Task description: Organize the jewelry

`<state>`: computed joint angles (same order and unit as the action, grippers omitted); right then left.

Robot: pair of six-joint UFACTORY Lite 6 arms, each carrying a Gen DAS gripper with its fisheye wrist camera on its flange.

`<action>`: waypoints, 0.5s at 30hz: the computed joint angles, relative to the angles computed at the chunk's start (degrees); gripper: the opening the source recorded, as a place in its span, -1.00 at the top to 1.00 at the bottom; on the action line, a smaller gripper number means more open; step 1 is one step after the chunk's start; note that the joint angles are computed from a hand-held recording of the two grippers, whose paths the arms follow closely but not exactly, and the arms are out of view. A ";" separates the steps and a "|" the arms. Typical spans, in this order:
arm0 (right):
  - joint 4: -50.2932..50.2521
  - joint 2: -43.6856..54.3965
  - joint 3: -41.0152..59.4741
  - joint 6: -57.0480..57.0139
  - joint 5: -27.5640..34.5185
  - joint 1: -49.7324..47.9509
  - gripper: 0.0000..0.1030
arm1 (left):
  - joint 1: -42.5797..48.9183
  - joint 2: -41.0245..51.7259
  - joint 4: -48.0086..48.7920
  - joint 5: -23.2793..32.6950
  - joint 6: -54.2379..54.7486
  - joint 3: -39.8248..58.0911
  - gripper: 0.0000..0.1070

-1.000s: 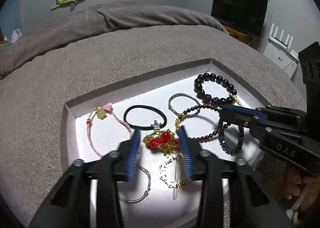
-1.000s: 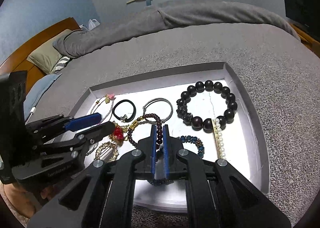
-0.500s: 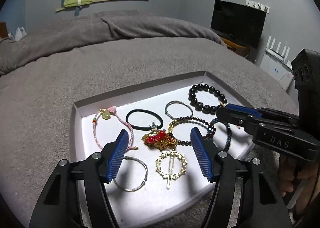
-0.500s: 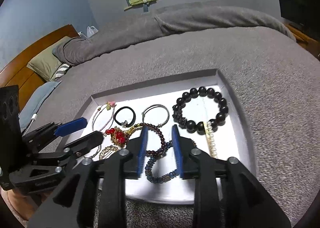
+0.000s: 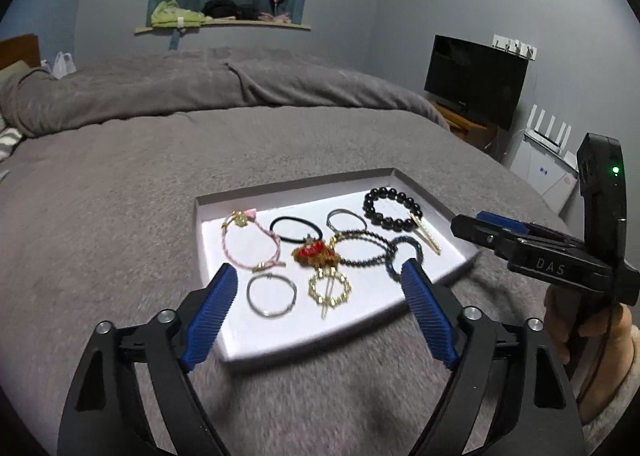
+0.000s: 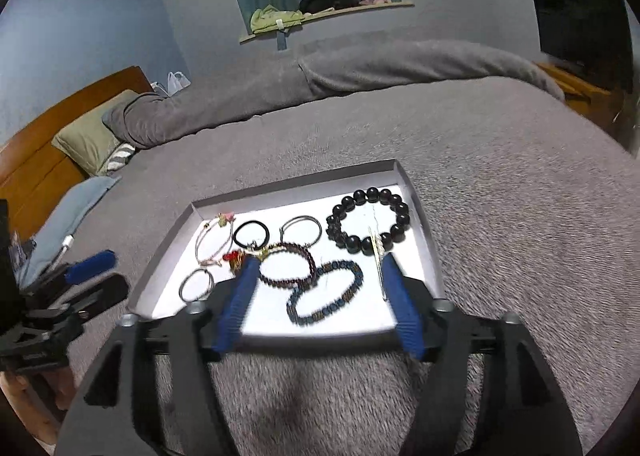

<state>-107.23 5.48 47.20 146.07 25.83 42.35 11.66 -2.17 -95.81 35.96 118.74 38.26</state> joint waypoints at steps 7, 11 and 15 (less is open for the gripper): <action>8.24 -7.36 -5.96 -5.99 5.80 5.92 -0.90 | 0.81 -10.66 -1.85 -4.24 1.06 -10.22 -0.79; 16.91 -10.02 -7.38 -12.14 8.27 8.46 -0.90 | -3.09 -12.99 -2.98 -11.29 -1.91 -11.65 -0.83; 28.65 -9.32 -5.88 -20.09 14.21 11.84 -0.90 | -7.55 -14.63 -6.55 -17.71 -4.07 -12.28 -0.83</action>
